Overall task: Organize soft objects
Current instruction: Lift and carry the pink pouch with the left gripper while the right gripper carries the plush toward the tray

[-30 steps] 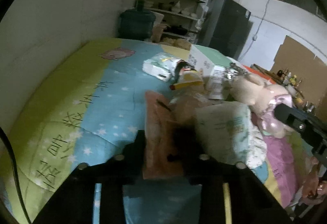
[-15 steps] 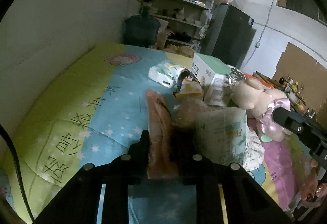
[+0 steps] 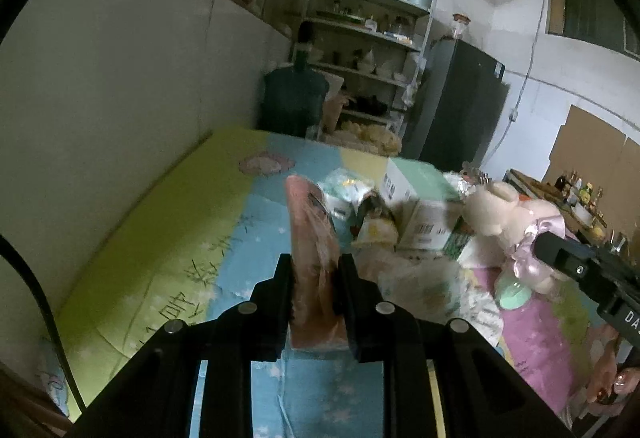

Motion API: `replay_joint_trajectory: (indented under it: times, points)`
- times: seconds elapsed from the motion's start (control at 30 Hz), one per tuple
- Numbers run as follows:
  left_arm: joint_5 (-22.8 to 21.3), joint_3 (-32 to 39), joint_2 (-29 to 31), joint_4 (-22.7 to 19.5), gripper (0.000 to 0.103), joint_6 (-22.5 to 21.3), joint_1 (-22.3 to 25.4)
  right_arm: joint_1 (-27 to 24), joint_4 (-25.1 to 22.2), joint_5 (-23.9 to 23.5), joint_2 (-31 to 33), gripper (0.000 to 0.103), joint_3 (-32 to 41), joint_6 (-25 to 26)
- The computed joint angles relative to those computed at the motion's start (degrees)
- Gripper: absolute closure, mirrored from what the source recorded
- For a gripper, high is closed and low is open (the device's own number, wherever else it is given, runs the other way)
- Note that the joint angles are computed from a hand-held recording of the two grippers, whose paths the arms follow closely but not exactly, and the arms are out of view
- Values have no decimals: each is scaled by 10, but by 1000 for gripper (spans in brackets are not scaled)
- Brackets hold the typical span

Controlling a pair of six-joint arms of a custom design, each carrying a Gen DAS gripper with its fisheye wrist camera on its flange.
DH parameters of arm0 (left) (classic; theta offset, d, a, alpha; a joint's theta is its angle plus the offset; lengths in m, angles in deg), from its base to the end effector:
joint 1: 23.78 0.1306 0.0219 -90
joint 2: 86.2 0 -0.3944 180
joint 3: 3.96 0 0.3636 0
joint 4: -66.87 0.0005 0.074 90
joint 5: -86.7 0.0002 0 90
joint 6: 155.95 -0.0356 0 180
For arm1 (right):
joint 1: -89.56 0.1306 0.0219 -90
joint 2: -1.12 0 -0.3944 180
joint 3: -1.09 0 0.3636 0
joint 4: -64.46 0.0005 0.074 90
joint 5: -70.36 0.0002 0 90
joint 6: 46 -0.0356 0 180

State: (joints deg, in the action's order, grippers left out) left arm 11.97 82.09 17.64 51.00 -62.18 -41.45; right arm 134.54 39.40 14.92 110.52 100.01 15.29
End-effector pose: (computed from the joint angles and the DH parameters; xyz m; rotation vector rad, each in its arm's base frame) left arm 0.5235 -0.1771 0.3422 0.4176 2.1373 -0.5025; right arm 0.4351 0.4055 0.3763 0.0347 2.0719 0.1220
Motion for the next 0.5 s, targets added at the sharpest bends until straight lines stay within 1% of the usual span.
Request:
replay_joint_trajectory:
  times: [0.37,0.5]
  points:
    - [9,-5,-26,26,80,5,-11,3,20,20,-20,84,-9,19]
    - [12,-3,-32,33,80,6,-23,5,22,30,-27,84,-11,23]
